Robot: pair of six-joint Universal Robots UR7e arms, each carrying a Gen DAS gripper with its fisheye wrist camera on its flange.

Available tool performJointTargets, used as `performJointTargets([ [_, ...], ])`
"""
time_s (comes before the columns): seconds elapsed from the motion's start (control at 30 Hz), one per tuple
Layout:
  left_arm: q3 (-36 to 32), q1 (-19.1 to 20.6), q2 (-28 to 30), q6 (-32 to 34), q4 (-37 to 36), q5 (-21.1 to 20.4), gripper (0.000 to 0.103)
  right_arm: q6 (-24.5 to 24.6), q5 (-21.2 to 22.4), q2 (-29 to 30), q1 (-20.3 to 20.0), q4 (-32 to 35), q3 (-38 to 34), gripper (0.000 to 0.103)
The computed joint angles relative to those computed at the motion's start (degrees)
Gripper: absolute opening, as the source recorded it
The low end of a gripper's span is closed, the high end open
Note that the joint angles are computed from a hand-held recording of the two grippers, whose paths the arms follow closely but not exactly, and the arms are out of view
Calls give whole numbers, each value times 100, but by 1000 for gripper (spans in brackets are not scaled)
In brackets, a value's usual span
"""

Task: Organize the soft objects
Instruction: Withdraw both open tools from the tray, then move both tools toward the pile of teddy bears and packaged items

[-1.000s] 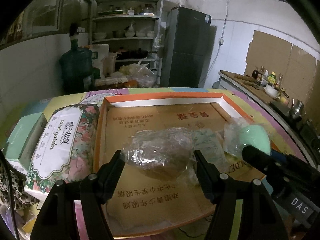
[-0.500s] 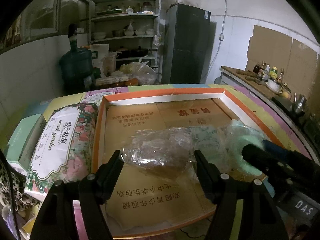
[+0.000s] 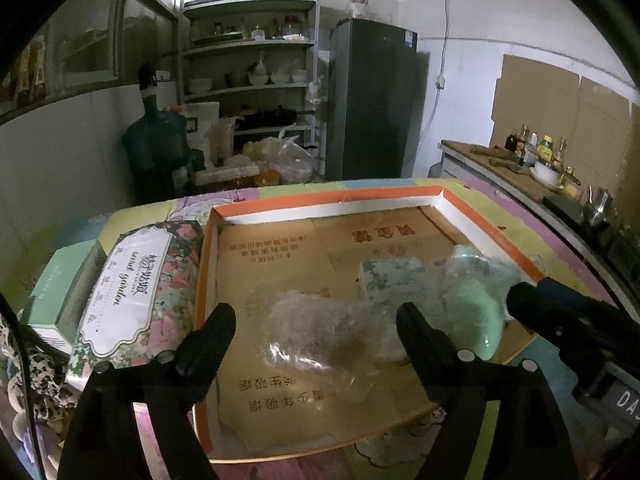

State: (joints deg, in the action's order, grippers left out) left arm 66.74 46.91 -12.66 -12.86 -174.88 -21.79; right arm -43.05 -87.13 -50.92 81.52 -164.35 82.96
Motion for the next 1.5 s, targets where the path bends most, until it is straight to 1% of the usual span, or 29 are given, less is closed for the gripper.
performJointTargets([
  [0.2,89,-114,-13,232,-379,29,83,53,203,-258,-55,-174,282,60],
  [0.47,355,-273,-122,450,-811,88,83,25,299,-521,-89,-370,622,60],
  [0.77,748,-422,-311,381,-1022,222,83,-32,346,-738,-61,-507,966,60],
  [1.23,1486,-712,-623,450,-1742,600,83,-190,444,-1078,74,-712,1567,60],
  [1.5,1894,-896,-800,574,-2263,911,83,-320,447,-1244,203,-850,1910,60],
])
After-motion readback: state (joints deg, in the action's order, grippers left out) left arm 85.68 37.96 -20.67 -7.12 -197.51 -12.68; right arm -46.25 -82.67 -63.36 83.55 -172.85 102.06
